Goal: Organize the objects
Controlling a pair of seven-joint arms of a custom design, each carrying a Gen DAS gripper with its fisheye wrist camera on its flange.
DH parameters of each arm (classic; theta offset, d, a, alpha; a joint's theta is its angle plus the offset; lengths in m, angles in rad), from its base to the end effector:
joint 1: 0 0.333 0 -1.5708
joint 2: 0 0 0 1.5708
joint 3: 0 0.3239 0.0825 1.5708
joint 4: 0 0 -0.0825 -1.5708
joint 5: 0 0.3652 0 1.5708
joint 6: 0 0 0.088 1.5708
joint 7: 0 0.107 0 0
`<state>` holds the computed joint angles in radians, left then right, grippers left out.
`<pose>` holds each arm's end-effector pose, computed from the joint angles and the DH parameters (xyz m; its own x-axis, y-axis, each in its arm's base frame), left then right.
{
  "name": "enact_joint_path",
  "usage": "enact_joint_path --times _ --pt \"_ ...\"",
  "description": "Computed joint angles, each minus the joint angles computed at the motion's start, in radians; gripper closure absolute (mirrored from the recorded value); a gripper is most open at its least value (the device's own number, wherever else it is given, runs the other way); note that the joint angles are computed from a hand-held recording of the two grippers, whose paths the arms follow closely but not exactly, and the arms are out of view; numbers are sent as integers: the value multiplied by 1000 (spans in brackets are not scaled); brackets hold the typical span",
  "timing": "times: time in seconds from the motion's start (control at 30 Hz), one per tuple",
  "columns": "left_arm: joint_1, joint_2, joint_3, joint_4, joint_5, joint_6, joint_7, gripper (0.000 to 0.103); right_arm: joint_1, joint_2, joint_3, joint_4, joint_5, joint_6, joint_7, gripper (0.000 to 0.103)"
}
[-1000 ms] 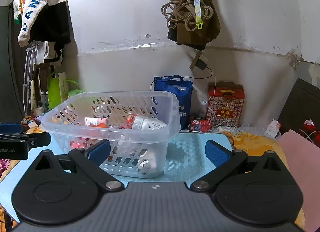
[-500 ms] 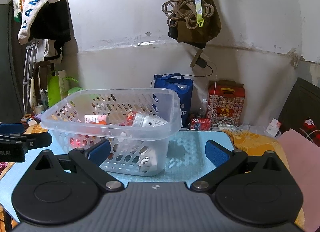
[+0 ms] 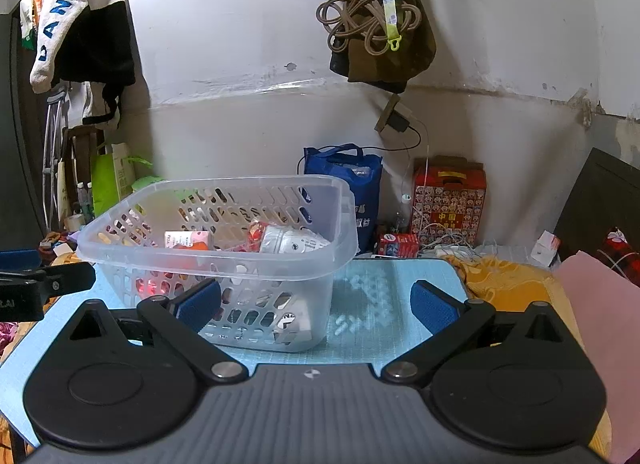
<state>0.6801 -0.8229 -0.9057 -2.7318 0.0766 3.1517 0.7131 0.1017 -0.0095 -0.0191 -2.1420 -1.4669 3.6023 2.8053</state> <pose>0.3737 -0.1357 0.4952 0.3440 -0.9358 0.0767 -0.3876 -0.2159 -0.8962 0.4754 0.1655 0.5139 0.5539 -0.8324 -0.0201 -0.3747 -0.2276 -0.8988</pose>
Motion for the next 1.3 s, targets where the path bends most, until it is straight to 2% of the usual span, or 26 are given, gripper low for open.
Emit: enact_joint_path --times 1.07,1.3 --pt "-15 16 4 -4 -3 9 22 3 4 -5 2 -13 38 -16 -32 0" --pt "-35 36 24 -24 -23 61 42 3 2 0 0 -3 26 -15 -24 0"
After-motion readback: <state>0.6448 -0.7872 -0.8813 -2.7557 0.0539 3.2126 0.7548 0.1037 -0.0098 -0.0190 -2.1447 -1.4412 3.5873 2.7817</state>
